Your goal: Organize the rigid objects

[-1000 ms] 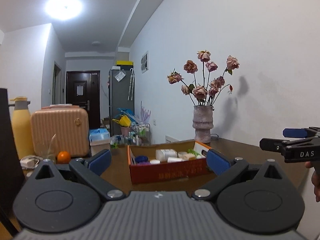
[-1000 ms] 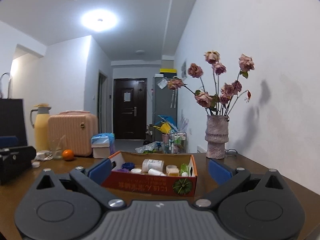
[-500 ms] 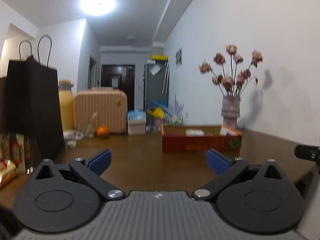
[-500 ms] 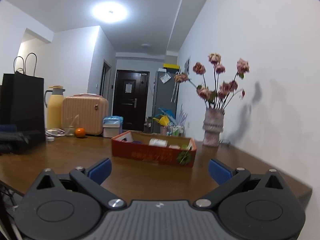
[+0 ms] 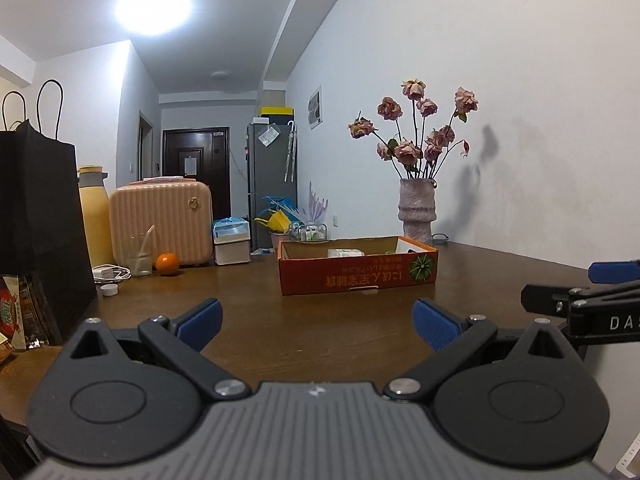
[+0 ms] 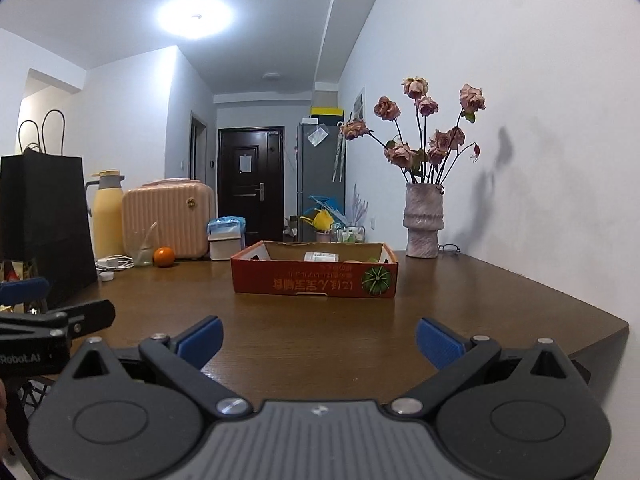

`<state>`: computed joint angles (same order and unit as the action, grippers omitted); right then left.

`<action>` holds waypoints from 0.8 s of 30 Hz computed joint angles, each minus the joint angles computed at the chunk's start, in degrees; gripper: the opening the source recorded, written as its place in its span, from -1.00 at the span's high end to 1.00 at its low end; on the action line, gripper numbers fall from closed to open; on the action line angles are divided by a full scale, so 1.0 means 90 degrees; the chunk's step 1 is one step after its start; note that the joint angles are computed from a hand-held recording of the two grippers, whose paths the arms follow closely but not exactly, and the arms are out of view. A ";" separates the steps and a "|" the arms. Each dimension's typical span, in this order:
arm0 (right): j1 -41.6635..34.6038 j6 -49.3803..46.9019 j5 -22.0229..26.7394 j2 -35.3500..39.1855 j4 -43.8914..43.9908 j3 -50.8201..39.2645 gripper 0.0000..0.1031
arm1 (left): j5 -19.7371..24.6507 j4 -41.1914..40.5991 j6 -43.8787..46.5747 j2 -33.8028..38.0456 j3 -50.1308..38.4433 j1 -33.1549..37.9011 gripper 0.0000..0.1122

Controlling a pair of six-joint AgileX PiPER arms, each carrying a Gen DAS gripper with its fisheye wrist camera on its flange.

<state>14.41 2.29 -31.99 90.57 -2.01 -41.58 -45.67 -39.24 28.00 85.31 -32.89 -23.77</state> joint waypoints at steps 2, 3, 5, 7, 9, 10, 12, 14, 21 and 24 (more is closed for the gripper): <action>-0.0060 0.0157 0.0096 0.0018 -0.0181 -0.0051 -1.00 | 0.0070 0.0055 0.0006 -0.0002 -0.0008 0.0004 -0.84; -0.0072 0.0218 0.0109 0.0027 -0.0234 -0.0057 -1.00 | 0.0088 0.0069 0.0002 0.0010 -0.0031 0.0015 -0.84; -0.0087 0.0274 0.0149 0.0023 -0.0303 -0.0061 -1.00 | 0.0101 0.0081 -0.0003 0.0004 -0.0040 0.0031 -0.84; -0.0088 0.0266 0.0134 0.0025 -0.0301 -0.0054 -1.00 | 0.0083 0.0059 0.0009 0.0008 -0.0037 0.0018 -0.84; -0.0089 0.0257 0.0111 0.0039 -0.0292 -0.0047 -1.00 | 0.0096 0.0076 0.0004 0.0006 -0.0042 0.0028 -0.84; -0.0091 0.0289 0.0130 0.0041 -0.0312 -0.0054 -1.00 | 0.0088 0.0070 0.0017 0.0003 -0.0035 0.0020 -0.84; -0.0083 0.0329 0.0201 0.0059 -0.0295 -0.0076 -1.00 | 0.0071 0.0081 0.0019 0.0007 -0.0041 0.0011 -0.84; -0.0067 0.0248 0.0191 0.0071 -0.0183 -0.0079 -1.00 | 0.0054 0.0079 0.0020 0.0004 -0.0033 0.0000 -0.84; -0.0064 0.0275 0.0171 0.0062 -0.0255 -0.0076 -1.00 | 0.0099 0.0034 0.0060 -0.0010 -0.0054 0.0001 -0.84; -0.0077 0.0300 0.0182 0.0074 -0.0285 -0.0101 -1.00 | 0.0115 0.0034 0.0071 -0.0018 -0.0058 0.0011 -0.84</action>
